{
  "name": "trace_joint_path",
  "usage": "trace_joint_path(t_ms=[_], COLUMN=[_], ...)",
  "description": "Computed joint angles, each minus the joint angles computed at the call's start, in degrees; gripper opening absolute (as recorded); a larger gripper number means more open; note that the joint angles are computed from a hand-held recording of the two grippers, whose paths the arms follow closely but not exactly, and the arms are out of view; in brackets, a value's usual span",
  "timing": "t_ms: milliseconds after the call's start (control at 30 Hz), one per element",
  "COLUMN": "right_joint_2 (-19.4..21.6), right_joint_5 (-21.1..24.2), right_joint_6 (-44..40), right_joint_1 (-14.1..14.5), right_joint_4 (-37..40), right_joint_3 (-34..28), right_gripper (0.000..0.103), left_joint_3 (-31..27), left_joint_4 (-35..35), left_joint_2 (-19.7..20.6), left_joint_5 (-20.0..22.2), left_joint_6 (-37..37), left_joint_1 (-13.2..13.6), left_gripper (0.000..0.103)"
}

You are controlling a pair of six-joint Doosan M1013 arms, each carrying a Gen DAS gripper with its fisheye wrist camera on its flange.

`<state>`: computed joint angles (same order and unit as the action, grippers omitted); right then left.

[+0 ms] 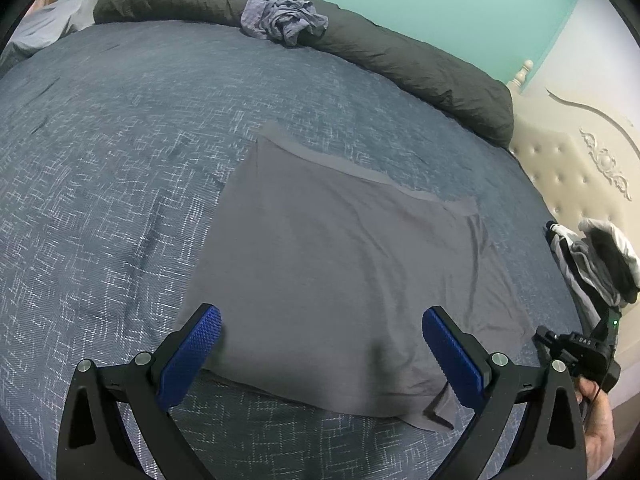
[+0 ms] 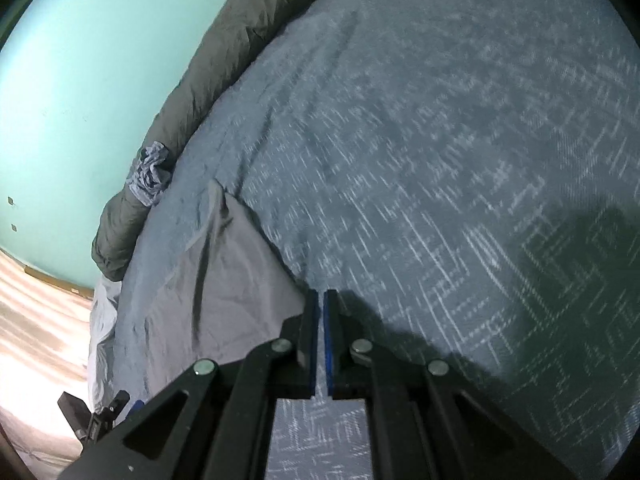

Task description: Fold clothes

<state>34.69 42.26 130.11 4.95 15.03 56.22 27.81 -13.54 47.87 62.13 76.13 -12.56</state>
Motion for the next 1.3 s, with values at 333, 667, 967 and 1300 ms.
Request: trace_joint_path(t_ms=[333, 667, 967, 1300], right_joint_2=[7.00, 7.50, 5.59, 7.97], right_joint_5=[8.19, 8.88, 4.84, 10.84], right_joint_6=[-7.32, -8.26, -7.64, -8.10], right_joint_1=[1.65, 1.23, -0.02, 1.01], right_joint_4=[-3.15, -1.14, 2.92, -0.70], right_joint_3=[-13.48, -13.00, -8.90, -14.92], right_gripper=[0.028, 0.002, 0.000, 0.034], left_joint_3=[-0.11, -0.21, -1.09, -1.40], left_joint_4=[0.18, -0.60, -0.78, -1.72], left_joint_2=[0.08, 0.36, 0.95, 1.25], left_joint_5=[-0.10, 0.42, 1.17, 1.56], left_joint_6=[0.72, 0.81, 0.92, 0.50], left_joint_1=[-0.19, 0.06, 0.11, -0.16], left_gripper=[0.103, 0.103, 0.103, 0.103])
